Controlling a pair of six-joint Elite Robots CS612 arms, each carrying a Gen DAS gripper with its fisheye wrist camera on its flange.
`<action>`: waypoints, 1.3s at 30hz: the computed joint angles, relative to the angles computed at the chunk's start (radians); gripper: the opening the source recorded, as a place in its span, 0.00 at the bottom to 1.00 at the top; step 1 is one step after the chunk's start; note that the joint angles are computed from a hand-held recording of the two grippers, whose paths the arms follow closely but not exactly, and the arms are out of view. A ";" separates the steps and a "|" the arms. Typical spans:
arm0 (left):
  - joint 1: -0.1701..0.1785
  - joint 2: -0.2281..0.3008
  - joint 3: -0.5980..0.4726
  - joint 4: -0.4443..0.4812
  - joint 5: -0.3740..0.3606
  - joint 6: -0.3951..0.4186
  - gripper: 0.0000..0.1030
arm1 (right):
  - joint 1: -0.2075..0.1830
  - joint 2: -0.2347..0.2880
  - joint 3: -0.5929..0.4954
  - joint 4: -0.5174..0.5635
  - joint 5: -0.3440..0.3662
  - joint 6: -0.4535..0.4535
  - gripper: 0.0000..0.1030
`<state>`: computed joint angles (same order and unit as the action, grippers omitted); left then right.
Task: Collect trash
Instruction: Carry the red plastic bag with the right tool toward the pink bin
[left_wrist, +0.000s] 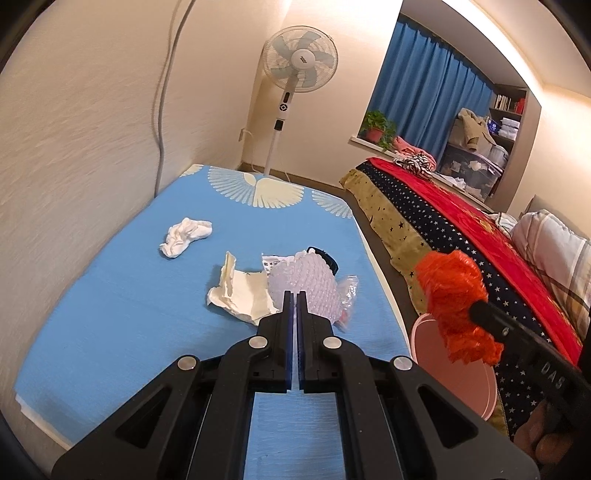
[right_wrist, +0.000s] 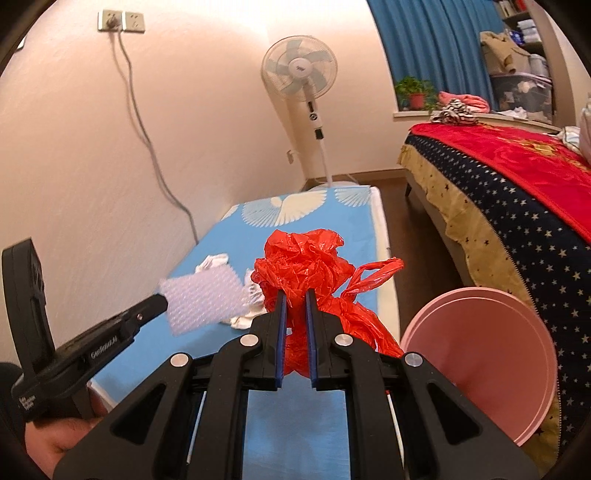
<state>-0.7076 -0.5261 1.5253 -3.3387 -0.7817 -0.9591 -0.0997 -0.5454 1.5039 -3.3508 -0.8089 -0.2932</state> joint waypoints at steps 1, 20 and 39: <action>0.000 0.001 -0.003 0.001 0.001 0.005 0.01 | -0.001 0.001 -0.002 -0.007 -0.004 0.009 0.10; -0.007 0.037 -0.083 -0.009 -0.022 0.102 0.01 | -0.027 0.012 -0.038 -0.112 -0.102 0.163 0.10; -0.012 0.087 -0.194 -0.021 -0.091 0.205 0.01 | -0.046 0.019 -0.064 -0.136 -0.230 0.242 0.10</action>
